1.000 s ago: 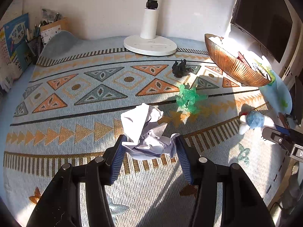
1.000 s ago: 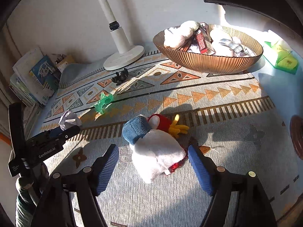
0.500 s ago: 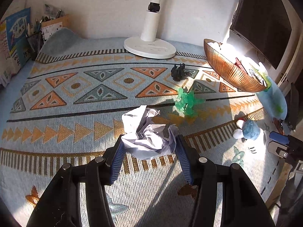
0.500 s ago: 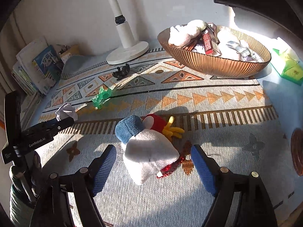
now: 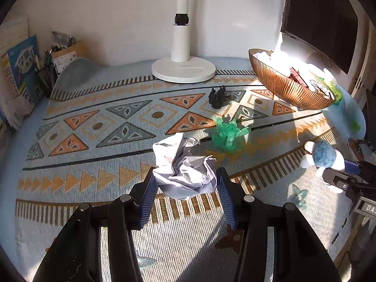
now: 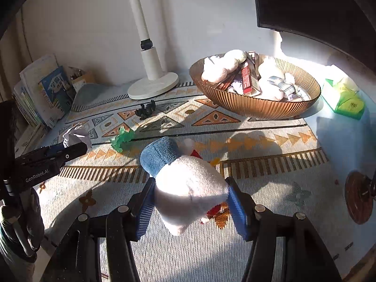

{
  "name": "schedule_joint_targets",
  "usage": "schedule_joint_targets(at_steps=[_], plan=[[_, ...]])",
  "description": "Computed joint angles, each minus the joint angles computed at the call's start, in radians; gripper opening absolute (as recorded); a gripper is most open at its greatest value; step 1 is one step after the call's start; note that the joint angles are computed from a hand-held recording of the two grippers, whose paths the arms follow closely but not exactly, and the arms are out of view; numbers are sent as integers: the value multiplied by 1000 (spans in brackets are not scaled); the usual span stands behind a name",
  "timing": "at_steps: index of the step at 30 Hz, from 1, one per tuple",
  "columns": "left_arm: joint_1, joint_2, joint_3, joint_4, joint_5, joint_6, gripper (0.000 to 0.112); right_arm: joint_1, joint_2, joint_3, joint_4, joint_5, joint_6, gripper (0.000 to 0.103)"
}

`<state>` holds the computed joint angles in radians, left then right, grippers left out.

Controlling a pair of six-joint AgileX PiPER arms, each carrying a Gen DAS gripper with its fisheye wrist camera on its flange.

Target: Organize objects

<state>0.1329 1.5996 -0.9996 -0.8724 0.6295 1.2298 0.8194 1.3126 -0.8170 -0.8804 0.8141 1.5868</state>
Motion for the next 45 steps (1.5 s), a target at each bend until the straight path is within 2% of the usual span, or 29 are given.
schedule_joint_targets(at_steps=[3, 6, 8, 11, 14, 15, 16, 18, 20, 24, 27, 30, 33, 36, 38, 40, 45], plan=[[-20, -31, -82, -40, 127, -31, 47, -9, -84, -61, -37, 136, -57, 57], [-115, -49, -187, -45, 173, -97, 47, -89, -147, -137, -48, 210, -131, 57], [-200, -24, -283, -21, 187, -172, 47, -202, -166, -188, -16, 184, -198, 57], [-330, 59, -442, 29, 181, -294, 47, -388, -121, -285, 60, 128, -296, 57], [-429, 193, -630, 98, 203, -440, 47, -555, -57, -347, 185, 7, -408, 59], [-452, 240, -690, 113, 213, -479, 47, -600, -33, -362, 242, -34, -471, 63], [-469, 286, -747, 121, 227, -503, 48, -651, -6, -378, 322, -68, -559, 74], [-493, 378, -871, 143, 289, -552, 55, -704, 12, -368, 403, -106, -616, 76], [-503, 447, -966, 192, 335, -637, 79, -729, -4, -316, 440, -144, -633, 76], [-459, 396, -840, 160, 279, -563, 79, -716, -55, -217, 431, -162, -600, 76], [-391, 322, -722, 124, 264, -490, 79, -648, -96, -177, 388, -150, -544, 76], [-278, 232, -597, 45, 270, -402, 79, -534, -119, -174, 335, -124, -495, 77], [-157, 151, -471, -20, 270, -321, 79, -384, -113, -171, 231, -104, -385, 88], [-43, 103, -344, -67, 241, -249, 88, -239, -45, -164, 108, -80, -263, 92], [12, 83, -251, -105, 185, -180, 89, -180, 37, -166, 57, -68, -212, 92], [27, 76, -169, -99, 79, -125, 89, -142, 117, -156, 0, -69, -157, 92], [21, 119, -78, -102, -73, -51, 89, -140, 241, -131, -77, -103, -66, 92]])
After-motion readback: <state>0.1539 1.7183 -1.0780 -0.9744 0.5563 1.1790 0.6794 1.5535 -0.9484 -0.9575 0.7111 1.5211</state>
